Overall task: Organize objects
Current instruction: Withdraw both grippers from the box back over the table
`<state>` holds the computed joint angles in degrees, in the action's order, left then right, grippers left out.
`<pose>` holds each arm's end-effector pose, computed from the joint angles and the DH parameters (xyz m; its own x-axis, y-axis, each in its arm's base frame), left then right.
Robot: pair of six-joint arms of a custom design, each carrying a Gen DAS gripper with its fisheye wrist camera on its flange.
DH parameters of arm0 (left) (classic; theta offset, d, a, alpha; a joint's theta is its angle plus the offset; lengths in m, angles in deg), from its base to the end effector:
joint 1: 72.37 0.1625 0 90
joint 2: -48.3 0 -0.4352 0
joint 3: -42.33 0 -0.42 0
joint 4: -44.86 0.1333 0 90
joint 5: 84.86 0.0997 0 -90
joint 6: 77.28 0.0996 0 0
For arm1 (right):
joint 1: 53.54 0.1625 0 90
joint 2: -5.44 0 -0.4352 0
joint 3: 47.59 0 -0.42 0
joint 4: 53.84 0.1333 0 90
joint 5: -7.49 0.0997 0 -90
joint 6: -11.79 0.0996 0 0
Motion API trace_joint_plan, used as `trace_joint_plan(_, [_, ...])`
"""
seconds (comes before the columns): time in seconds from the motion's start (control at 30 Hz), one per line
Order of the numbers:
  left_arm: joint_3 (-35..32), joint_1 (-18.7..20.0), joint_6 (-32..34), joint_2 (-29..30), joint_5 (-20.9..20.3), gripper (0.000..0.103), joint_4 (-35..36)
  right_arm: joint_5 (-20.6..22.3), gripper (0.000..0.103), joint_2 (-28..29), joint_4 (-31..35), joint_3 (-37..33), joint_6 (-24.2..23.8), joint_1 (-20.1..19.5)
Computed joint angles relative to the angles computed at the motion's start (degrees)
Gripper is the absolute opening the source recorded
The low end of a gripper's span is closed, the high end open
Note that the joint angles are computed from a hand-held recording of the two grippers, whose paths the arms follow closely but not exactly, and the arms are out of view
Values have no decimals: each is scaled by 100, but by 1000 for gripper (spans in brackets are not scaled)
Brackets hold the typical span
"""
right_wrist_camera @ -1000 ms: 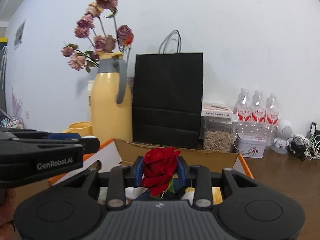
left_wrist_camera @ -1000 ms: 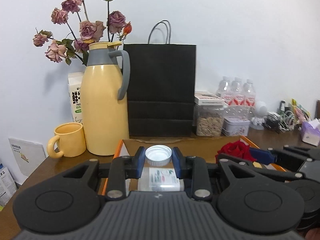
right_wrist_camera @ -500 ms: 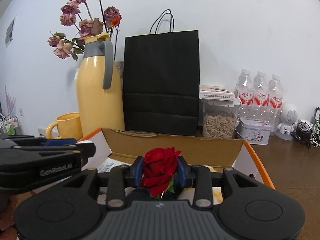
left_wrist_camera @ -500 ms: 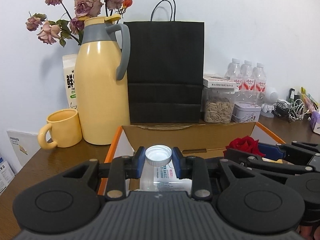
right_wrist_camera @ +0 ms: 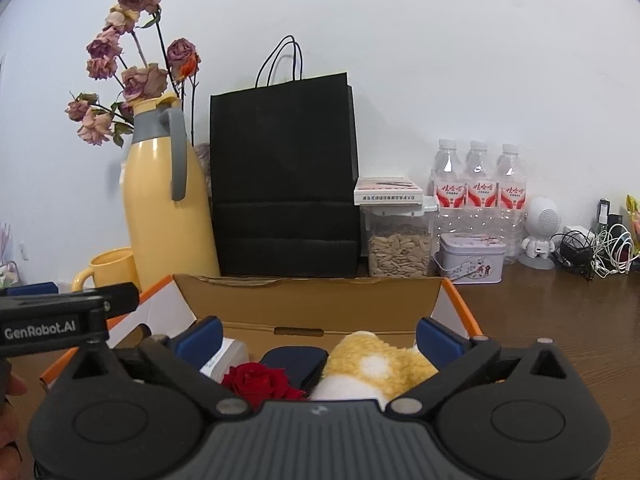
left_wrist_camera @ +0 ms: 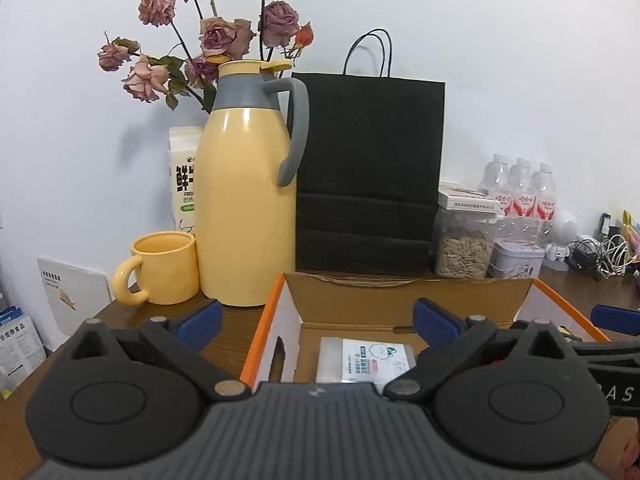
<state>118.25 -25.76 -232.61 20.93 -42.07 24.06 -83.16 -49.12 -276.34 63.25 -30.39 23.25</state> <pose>-0.3158 -0.6345 -0.0720 -0.7205 0.1364 -0.6799 0.6829 0.3097 -0.6616 -0.0098 -0.6202 0.2408 -0.7561 0.0216 0.6541 -0.6116 0.3325 -0.7179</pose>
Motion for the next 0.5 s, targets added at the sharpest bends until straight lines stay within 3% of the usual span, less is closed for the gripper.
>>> trace_joint_plan(0.5, [201, -33, -7, -98, 3, 103, -91, 244, 103, -153, -211, 274, -127, -57])
